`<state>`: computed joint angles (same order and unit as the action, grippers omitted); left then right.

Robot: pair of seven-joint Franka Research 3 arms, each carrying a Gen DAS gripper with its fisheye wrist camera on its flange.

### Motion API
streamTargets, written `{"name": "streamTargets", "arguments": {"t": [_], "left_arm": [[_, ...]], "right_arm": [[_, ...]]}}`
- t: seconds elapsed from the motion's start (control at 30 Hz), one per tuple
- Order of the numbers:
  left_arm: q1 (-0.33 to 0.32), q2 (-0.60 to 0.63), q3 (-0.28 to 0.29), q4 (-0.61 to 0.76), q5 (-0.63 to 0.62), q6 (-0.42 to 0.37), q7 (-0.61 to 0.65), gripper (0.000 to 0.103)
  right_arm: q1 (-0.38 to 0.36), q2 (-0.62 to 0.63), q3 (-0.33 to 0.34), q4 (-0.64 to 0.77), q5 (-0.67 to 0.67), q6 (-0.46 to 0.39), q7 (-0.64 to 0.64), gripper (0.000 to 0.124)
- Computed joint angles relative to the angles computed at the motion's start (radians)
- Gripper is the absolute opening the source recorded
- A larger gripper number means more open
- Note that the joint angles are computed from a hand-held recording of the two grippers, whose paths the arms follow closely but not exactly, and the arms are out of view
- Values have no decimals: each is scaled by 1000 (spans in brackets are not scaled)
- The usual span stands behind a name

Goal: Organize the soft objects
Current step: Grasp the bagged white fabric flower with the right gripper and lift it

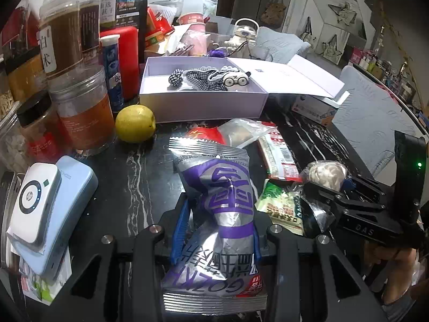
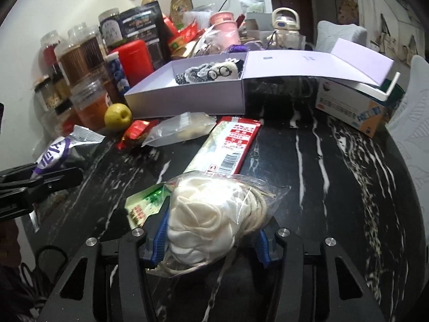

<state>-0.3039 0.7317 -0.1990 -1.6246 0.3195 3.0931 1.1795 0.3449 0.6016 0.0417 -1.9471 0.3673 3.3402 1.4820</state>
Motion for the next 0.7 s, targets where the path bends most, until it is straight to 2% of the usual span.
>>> {"name": "streamTargets", "arguments": {"t": [0.2, 0.47, 0.7], "left_arm": [[-5, -43, 2, -64, 12, 46, -4, 38], [-35, -137, 39, -186, 33, 139, -34, 38], [-130, -205, 155, -267, 13, 229, -70, 38]], "right_arm": [[1, -72, 22, -103, 23, 70, 13, 52], [41, -171, 23, -229, 68, 161, 18, 53], [89, -234, 12, -282, 118, 215, -34, 53]]}}
